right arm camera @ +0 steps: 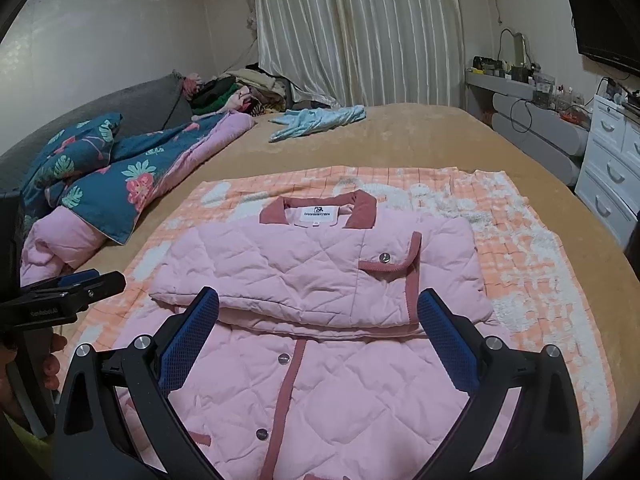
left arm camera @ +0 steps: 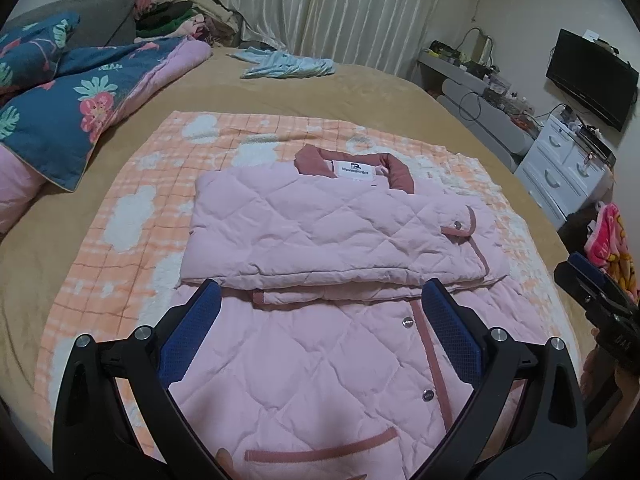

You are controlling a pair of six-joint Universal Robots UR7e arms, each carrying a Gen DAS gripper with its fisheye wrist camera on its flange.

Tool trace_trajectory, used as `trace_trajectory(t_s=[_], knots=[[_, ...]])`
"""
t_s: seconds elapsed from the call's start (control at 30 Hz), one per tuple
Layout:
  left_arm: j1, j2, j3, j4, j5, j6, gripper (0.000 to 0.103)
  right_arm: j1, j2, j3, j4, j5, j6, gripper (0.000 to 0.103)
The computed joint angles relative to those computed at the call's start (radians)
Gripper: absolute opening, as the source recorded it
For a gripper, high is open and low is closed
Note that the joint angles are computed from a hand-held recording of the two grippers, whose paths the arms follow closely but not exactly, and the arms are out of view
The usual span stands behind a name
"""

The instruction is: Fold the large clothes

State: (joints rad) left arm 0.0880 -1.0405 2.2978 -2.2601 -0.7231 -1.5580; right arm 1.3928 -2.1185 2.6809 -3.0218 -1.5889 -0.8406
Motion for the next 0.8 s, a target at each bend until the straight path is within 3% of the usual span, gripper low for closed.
trace_trajectory(t_s=[0.47, 0.6, 0.8], knots=[[-0.084, -0.003, -0.007, 0.089, -0.008, -0.064, 0.094, -0.101, -0.277, 0.026, 0.2, 0.099, -0.093, 0.099], [-0.104, 0.003, -0.011, 0.116, -0.013, -0.082, 0.094, -0.179, -0.387, 0.029, 0.298, 0.173, -0.139, 0.099], [-0.131, 0.007, -0.007, 0.145, -0.026, -0.117, 0.094, -0.354, -0.58, 0.026, 0.505, 0.315, -0.243, 0.099]])
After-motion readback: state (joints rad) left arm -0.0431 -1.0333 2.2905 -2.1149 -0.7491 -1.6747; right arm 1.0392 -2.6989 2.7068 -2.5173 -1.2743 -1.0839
